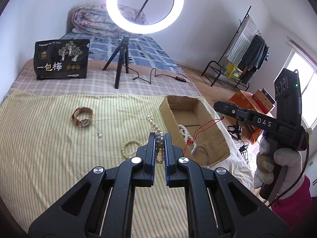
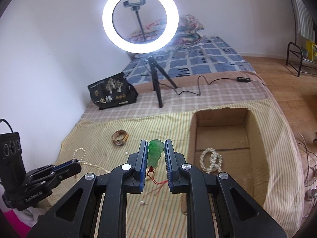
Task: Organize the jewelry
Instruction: 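Carry the jade pendant with the right tool while the left tool carries the pearl strand over the box, then open the right tool releasing the pendant while the left tool releases the pearl strand into the box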
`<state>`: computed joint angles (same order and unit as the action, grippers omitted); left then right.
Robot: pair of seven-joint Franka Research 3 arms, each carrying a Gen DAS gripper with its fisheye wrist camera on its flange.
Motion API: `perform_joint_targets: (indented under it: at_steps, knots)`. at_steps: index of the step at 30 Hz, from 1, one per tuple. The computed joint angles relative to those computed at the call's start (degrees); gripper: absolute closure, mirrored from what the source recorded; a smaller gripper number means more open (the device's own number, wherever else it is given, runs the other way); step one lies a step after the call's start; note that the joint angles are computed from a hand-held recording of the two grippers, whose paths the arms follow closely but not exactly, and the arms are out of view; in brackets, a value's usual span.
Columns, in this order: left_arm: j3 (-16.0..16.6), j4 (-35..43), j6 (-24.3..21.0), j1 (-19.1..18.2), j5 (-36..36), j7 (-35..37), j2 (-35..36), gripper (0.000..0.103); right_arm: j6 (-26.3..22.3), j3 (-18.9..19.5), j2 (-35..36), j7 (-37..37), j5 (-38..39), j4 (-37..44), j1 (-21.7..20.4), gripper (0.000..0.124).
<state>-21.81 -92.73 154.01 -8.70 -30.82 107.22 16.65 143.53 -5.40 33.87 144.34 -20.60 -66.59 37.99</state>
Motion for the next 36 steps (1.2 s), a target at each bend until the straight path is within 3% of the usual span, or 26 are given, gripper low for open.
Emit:
perform_joint_targets:
  at_steps: [6, 16, 36]
  knots:
    - [-0.9, 4.2, -1.1, -1.6, 1.9, -0.1, 2.5, 0.098, 0.6, -1.6, -4.2, 4.0, -3.1, -5.9, 0.2, 0.109]
    - [-2.3, 12.5, -3.6, -4.7, 6.9, -1.9, 8.3, 0.098, 0.5, -0.5, -9.6, 8.6, -7.6, -13.6, -2.6, 0.109]
    - [-3.4, 27.3, -9.5, -11.4, 14.5, -5.3, 19.2, 0.098, -1.3, 0.8, -9.7, 7.6, -6.7, -15.6, -8.2, 0.109]
